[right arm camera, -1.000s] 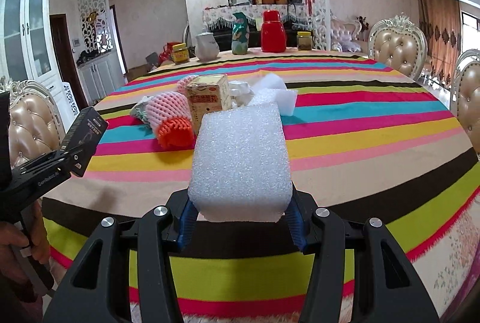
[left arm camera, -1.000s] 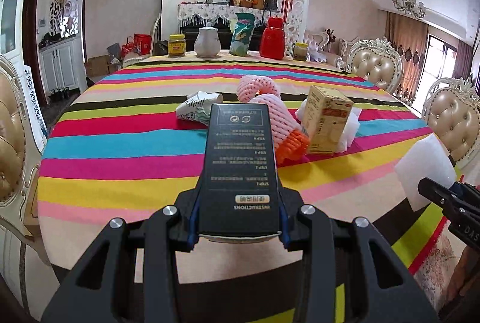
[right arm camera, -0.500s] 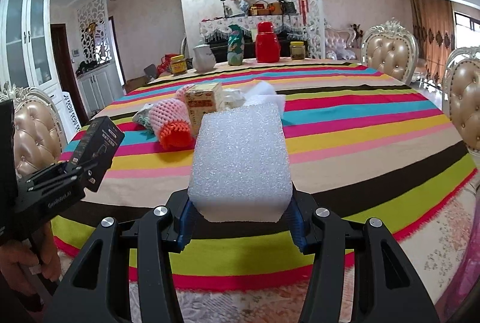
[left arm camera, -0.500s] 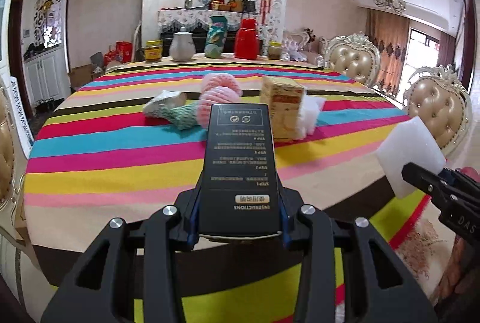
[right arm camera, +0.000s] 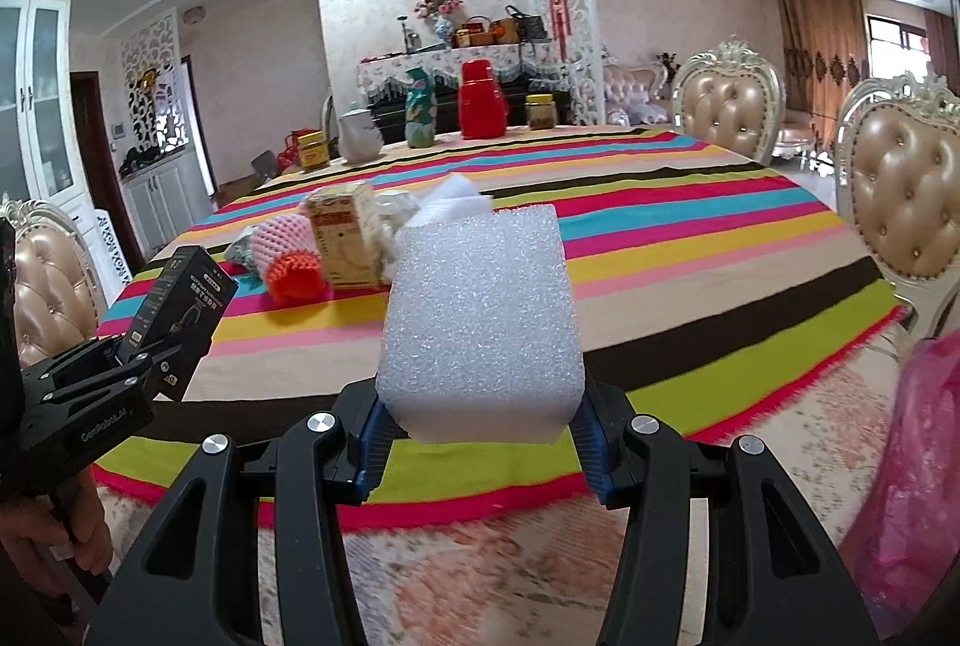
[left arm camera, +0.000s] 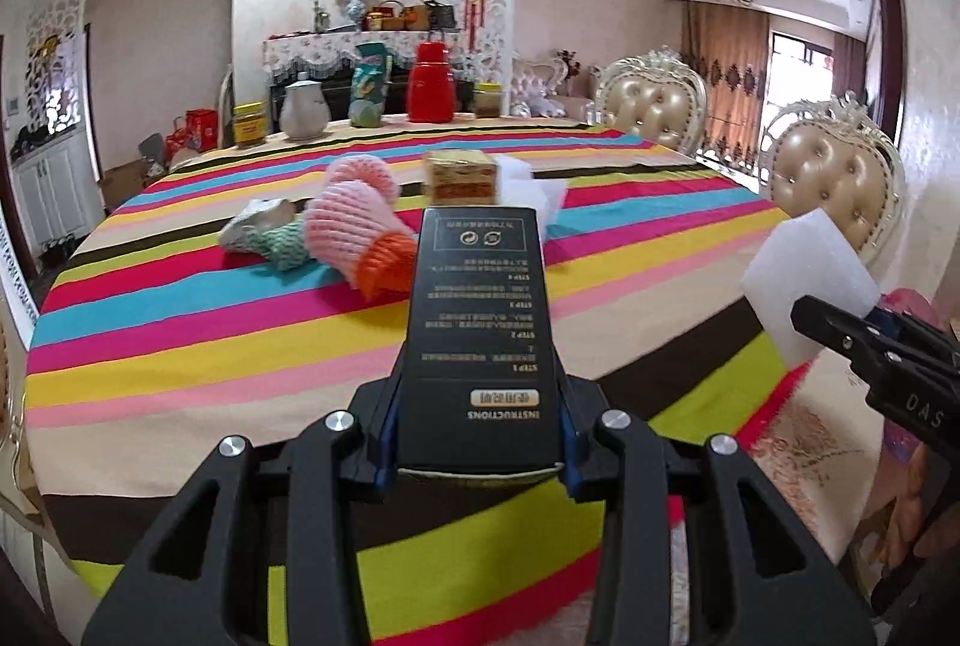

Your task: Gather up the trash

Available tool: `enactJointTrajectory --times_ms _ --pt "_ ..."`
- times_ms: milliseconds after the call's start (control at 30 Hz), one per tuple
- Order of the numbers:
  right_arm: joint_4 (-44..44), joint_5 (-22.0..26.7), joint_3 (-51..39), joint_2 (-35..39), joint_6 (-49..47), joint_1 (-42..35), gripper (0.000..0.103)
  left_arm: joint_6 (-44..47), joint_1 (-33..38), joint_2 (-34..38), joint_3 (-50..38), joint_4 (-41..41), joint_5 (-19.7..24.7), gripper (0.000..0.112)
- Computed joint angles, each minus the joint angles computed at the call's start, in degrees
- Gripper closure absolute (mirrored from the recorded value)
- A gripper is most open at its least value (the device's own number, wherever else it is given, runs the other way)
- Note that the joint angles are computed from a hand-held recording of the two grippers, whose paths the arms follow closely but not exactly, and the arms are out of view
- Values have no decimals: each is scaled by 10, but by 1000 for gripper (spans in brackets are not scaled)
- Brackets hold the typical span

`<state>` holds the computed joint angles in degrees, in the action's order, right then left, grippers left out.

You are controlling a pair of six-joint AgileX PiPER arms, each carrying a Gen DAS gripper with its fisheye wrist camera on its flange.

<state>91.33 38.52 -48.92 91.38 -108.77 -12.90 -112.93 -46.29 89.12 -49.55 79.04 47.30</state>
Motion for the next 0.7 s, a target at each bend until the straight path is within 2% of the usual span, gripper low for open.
enactJointTrajectory --times_ms 333,433,700 --pt "16 28 19 2 -45 -84 54 54 -42 70 -83 -3 -21 74" --pt "10 40 18 3 -48 -121 54 77 -51 95 -115 -4 -40 74" --pt "0 63 -20 31 -43 -238 54 181 -59 171 -237 -44 -126 74"
